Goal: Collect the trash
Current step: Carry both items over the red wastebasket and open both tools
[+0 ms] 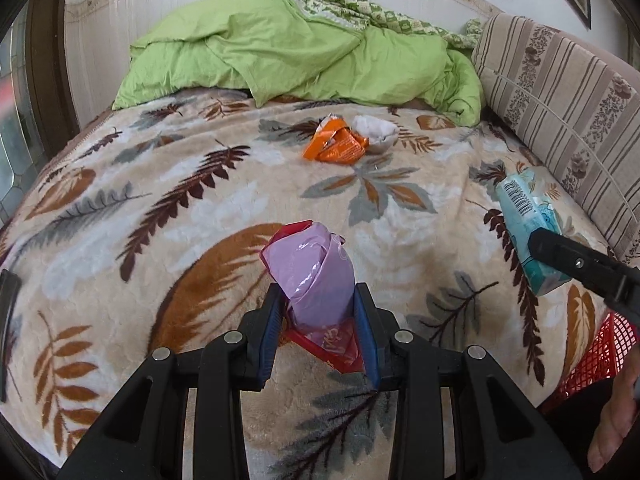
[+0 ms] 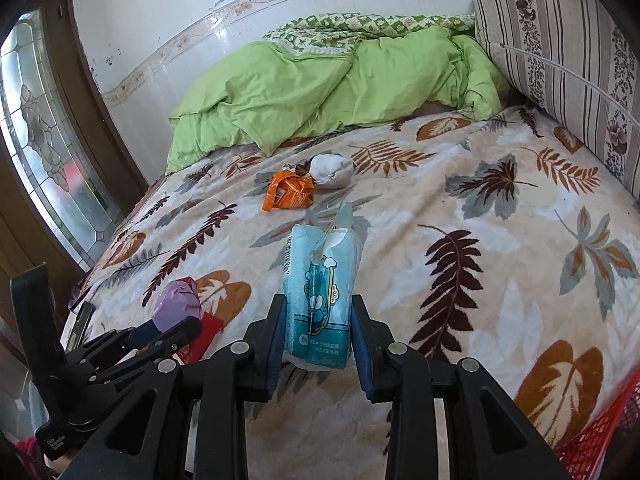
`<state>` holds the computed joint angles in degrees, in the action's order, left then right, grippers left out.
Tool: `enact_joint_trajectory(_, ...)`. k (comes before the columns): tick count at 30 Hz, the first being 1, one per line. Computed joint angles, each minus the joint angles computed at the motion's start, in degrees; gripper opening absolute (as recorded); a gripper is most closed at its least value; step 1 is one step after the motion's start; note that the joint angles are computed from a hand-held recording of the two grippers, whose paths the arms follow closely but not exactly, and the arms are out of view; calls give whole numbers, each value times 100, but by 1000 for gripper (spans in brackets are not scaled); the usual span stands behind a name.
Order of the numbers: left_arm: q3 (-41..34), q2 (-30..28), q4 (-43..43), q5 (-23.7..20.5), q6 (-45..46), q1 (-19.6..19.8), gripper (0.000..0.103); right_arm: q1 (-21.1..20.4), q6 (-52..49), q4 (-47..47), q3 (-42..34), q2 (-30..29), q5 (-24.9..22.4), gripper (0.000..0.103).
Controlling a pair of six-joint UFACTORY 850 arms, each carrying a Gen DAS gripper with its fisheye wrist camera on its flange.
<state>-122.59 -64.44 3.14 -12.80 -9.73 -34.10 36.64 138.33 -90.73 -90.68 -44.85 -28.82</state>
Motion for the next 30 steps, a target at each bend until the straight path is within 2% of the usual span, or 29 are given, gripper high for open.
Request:
enact_joint_trajectory(2, -168, -115, -676, -85, 614, 19, 34, -45, 82, -24, -2, -19, 95, 32)
enact_joint_trajectory(4, -218, -159, -646, -31, 685, -4, 34, -72, 217, -96, 19, -20, 141, 32)
enact_joint_trajectory(8, -140, -100, -1567, 33, 1780, -65, 34, -109, 814, -443, 249, 109, 134, 32)
enact_joint_trajectory(12, 214, 174, -2670, 145, 3214, -207, 34, -48, 1522, -780, 793, 496, -129, 32)
enact_joint_trajectory(15, 271, 288, -3645, -44, 4324, -326, 34, 29, 2264, -1130, 1469, 967, -333, 33)
enact_joint_trajectory(19, 256, 423, -4837, -425, 5721, -539, 34, 209, 2769, -1030, 2537, 1762, -777, 34)
enact_joint_trajectory(21, 141, 429, -5100, -702, 6060, -650, 34, 344, 2902, -742, 3111, 2206, -1109, 34)
enact_joint_trajectory(26, -679, 120, -5083, -1781, 6064, -960, 34, 697, 3033, 328, 4280, 3206, -1827, 35)
enact_joint_trajectory(30, -1635, -346, -4835, -2533, 5797, -1263, 34, 1027, 3022, 1116, 4864, 3774, -2385, 36)
